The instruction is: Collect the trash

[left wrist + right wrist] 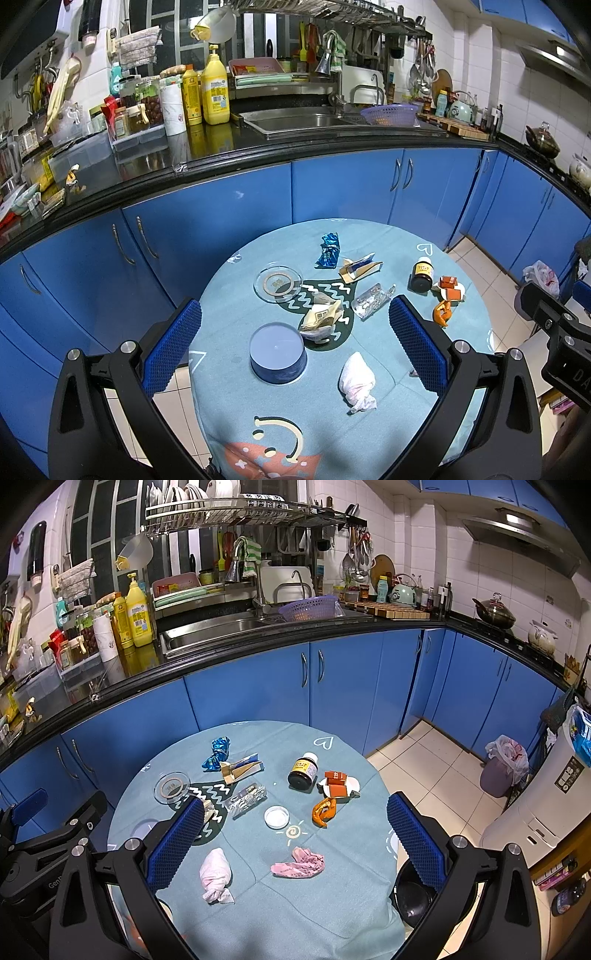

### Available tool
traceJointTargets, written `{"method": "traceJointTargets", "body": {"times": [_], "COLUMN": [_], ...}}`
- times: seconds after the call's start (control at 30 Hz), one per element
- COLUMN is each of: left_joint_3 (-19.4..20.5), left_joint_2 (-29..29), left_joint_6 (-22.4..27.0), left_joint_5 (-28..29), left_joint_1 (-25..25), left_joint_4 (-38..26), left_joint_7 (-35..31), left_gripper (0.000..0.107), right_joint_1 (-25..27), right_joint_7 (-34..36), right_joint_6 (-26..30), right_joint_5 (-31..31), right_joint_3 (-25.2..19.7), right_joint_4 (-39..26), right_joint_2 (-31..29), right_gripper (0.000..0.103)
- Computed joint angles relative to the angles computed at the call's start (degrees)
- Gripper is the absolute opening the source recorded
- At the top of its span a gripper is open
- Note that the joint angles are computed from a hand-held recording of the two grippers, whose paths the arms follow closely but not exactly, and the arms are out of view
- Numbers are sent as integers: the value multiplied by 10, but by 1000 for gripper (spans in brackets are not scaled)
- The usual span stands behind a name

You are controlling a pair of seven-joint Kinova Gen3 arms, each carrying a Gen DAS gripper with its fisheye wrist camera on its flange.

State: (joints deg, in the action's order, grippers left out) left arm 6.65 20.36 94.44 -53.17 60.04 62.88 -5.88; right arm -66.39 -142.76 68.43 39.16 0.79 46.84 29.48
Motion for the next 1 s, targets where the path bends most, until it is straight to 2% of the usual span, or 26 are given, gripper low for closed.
{"method": "traceJointTargets", "body": {"times": [0.93, 1.0], "left_joint_3": [-5, -5], "left_joint_2": [6, 6], "left_joint_6": [-1, -1], "left_joint_5": [3, 4], "left_joint_1": [1, 1], "left_joint_4": [-11, -12], "left_joint_7": [-7, -8], "left_gripper": [100, 100], "right_joint_1": [1, 0], "right_joint_7": [-4, 2], "right_joint_6": [-3, 6], "right_joint_5": [0, -2], "right_joint_3": [-1, -1], "right_joint_4": [6, -9], "right_joint_2": [-1, 3], "right_gripper": [97, 97]}}
